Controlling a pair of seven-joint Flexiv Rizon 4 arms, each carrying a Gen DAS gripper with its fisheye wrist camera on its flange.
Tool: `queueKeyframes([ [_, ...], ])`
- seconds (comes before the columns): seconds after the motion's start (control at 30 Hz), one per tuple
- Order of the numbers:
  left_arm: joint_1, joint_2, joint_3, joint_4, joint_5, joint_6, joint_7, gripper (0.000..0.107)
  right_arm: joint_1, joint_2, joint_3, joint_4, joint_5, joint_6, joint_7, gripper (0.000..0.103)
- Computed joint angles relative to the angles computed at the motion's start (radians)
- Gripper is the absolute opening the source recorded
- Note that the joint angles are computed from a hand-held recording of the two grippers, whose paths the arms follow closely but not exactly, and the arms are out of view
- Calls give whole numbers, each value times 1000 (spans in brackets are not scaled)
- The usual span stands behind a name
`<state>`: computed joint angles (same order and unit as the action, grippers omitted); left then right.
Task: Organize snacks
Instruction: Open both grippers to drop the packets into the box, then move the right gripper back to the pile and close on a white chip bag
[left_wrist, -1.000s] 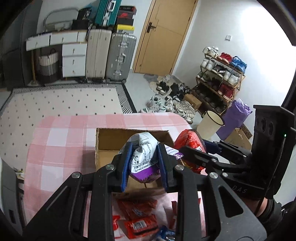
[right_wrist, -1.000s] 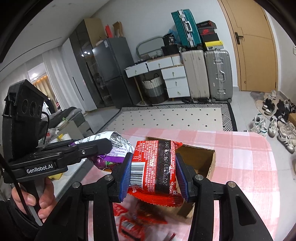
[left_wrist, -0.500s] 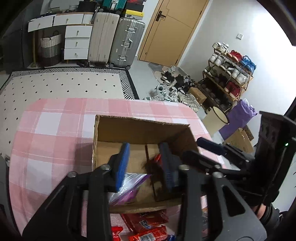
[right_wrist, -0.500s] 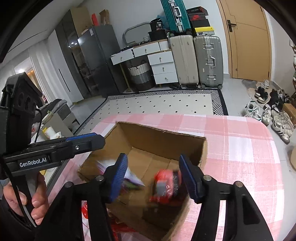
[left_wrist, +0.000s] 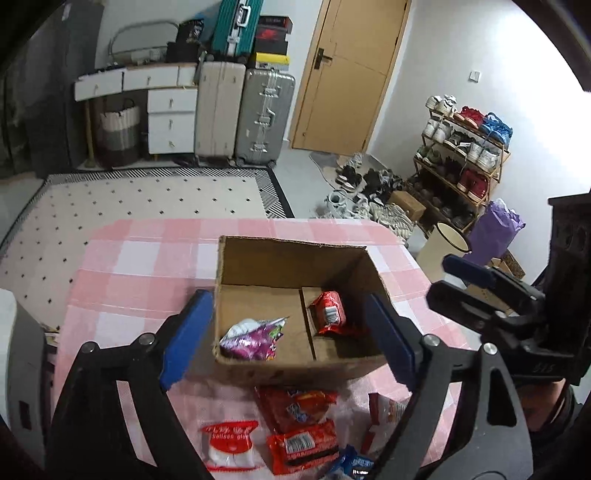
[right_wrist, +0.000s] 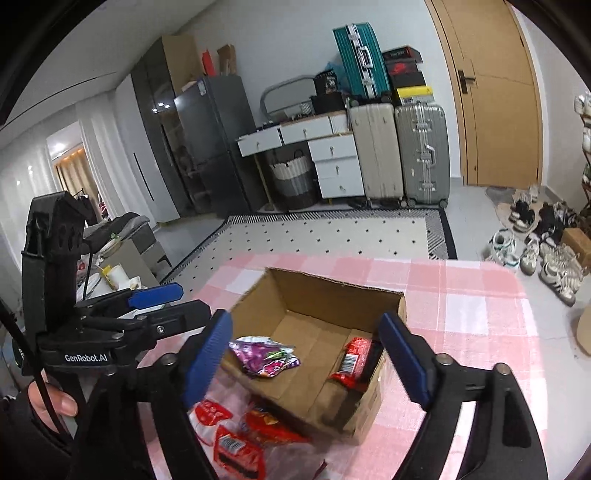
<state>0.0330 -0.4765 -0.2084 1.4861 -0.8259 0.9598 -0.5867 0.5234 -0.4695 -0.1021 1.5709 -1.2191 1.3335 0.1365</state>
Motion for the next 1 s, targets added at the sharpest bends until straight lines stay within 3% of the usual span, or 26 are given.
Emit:
queueKeyframes([
  [0.13,10,94,0,109,-76,21,67,85,14,45,19,27,-47,-23,5,89],
  [0.23,-2,165,18,190,-146,64,129,86,22,77,48,45,-73,-62,4,97],
  [0.33,-17,238,41,264,-248,73,209,102,35,106,68,60,-135,-100,51,103],
  [0.47,-52,322,91,347,-359,71,318,102,34,140,109,87,-221,-140,117,103],
  [0.83,-96,445,198,484,-434,51,363,102,47,210,207,168,-353,-281,246,103],
  [1.0,-95,470,224,542,-425,32,364,102,42,228,239,217,-370,-297,287,103],
])
